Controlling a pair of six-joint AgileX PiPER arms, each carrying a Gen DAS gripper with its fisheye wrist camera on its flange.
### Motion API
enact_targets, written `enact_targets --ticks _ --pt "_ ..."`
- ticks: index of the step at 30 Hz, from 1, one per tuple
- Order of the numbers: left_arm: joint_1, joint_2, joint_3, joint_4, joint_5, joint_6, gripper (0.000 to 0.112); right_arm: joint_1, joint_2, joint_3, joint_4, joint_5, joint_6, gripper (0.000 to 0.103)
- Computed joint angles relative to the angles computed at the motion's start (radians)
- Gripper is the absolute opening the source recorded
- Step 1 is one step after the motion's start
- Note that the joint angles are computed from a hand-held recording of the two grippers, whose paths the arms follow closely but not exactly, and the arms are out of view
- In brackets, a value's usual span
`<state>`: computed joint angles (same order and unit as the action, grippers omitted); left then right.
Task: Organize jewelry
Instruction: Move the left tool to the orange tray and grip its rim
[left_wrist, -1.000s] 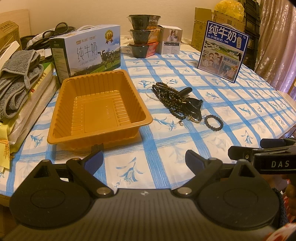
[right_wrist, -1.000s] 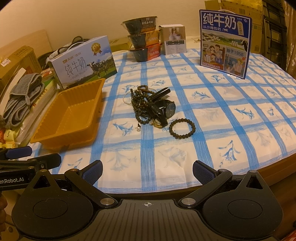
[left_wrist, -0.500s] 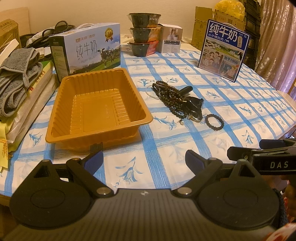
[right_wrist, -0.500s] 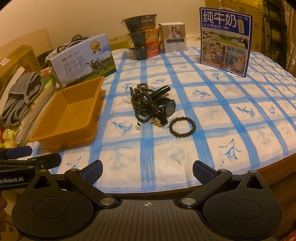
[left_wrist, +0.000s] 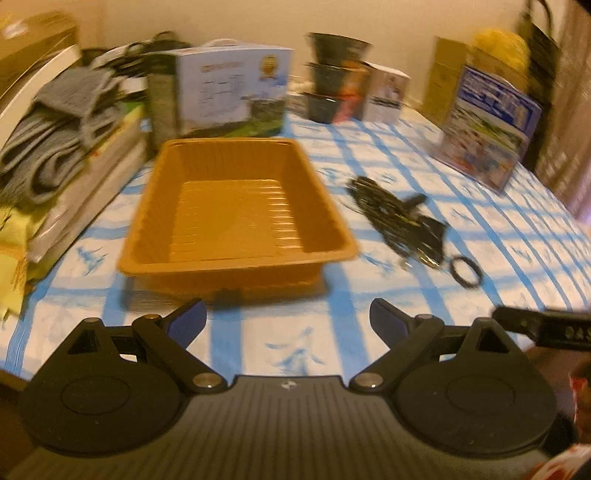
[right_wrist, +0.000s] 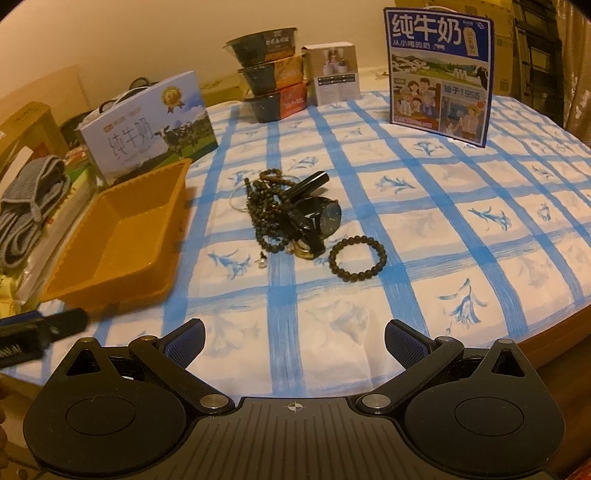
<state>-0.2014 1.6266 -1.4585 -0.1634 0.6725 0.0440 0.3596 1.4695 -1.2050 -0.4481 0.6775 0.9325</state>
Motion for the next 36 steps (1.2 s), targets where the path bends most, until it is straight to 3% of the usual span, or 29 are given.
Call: enact_targets --ticks 13,18,24,26,28,30,34,36 --pt "0.152 0.08 0.08 -0.035 -0.304 -0.168 0.084 -0.065 0.095 -0.044 0.017 -0.029 -0.043 0.103" --pt "0.174 0.14 0.067 -0.103 -0.386 -0.154 0.078 -0.079 0.131 -0.069 0.023 -0.026 -0.057 0.103" --pt "0.181 0.228 0.021 -0.195 -0.41 -0.123 0.059 -0.095 0.174 -0.1 0.049 -0.018 -0.09 0.103" --pt "0.182 0.248 0.016 -0.212 -0.419 -0.126 0.048 -0.1 0.189 -0.111 0.058 -0.015 -0.103 0.103" --pt "0.182 0.259 0.021 -0.256 -0.443 -0.09 0.045 -0.105 0.202 -0.121 0.062 -0.01 -0.111 0.103" --pt "0.172 0.267 0.02 -0.174 -0.466 -0.157 0.036 -0.111 0.216 -0.129 0.068 -0.009 -0.121 0.103" --pt "0.171 0.29 -0.004 -0.178 -0.463 -0.129 0.025 -0.124 0.235 -0.141 0.077 -0.008 -0.135 0.103" --pt "0.165 0.297 -0.02 -0.074 -0.461 -0.222 0.019 -0.13 0.241 -0.141 0.079 -0.009 -0.136 0.103"
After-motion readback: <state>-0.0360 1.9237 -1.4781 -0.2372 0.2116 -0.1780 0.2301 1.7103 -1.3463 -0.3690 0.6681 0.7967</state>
